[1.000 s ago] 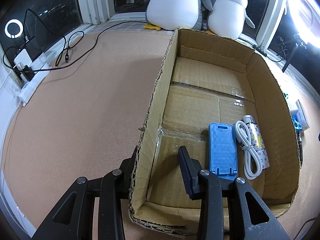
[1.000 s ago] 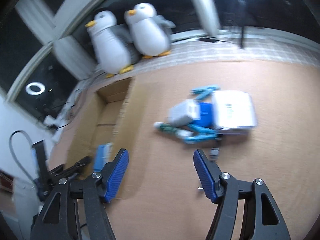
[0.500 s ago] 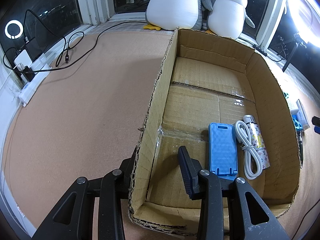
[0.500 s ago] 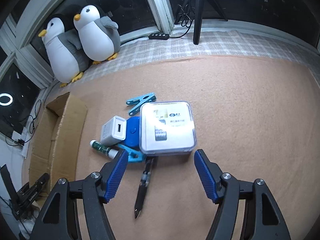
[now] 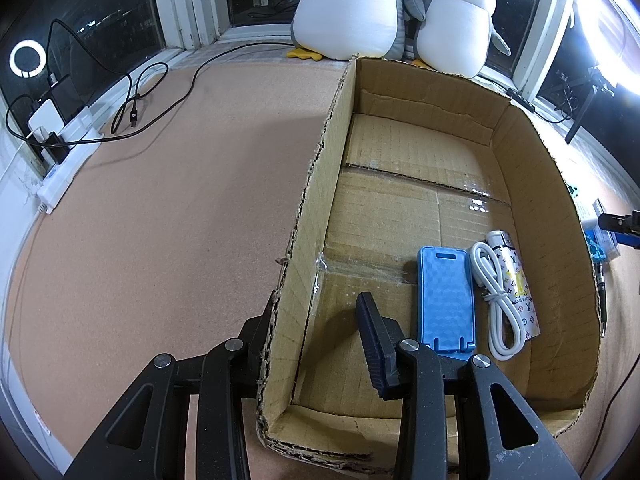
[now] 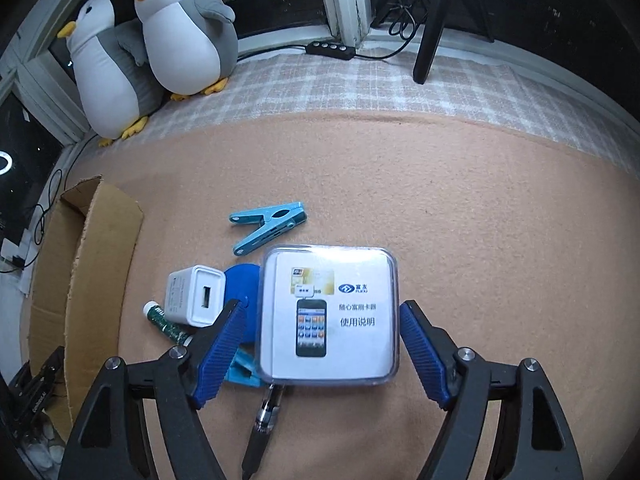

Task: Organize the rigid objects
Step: 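Move the right tool to the clear card-reader box and grasp it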

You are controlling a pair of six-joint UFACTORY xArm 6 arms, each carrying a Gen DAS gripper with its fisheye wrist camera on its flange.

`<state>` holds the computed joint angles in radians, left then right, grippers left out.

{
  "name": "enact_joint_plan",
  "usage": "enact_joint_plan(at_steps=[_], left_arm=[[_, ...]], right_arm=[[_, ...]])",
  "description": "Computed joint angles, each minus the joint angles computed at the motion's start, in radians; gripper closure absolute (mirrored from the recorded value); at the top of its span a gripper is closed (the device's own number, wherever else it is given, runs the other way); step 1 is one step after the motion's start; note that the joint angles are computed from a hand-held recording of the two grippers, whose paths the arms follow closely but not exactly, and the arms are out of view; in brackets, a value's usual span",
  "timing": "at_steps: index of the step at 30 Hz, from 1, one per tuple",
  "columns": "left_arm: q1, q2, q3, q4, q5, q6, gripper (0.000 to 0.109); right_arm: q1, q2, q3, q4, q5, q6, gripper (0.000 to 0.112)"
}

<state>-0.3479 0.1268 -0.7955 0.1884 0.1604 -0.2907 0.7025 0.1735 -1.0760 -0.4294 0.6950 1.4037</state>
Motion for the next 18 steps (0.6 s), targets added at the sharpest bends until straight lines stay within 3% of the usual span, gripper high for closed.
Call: enact_joint_plan(at_steps=[11,15,18], left_arm=[[0.0,0.0,0.0,0.001,0.0,-0.001,0.069],[0.0,0.001,-0.001,0.002,-0.001,-0.002,0.069],[0.0,0.001,-0.001,0.004,0.0,-0.003,0.069]], right_arm=[[-0.021,0.01,0.018,0.071,-0.044,-0.05,0.038],[-0.022,0.009,0.018,0.078,-0.052,-0.057,0.046],[-0.019,0.01,0.013,0.077,-0.044,-0.055,0.046]])
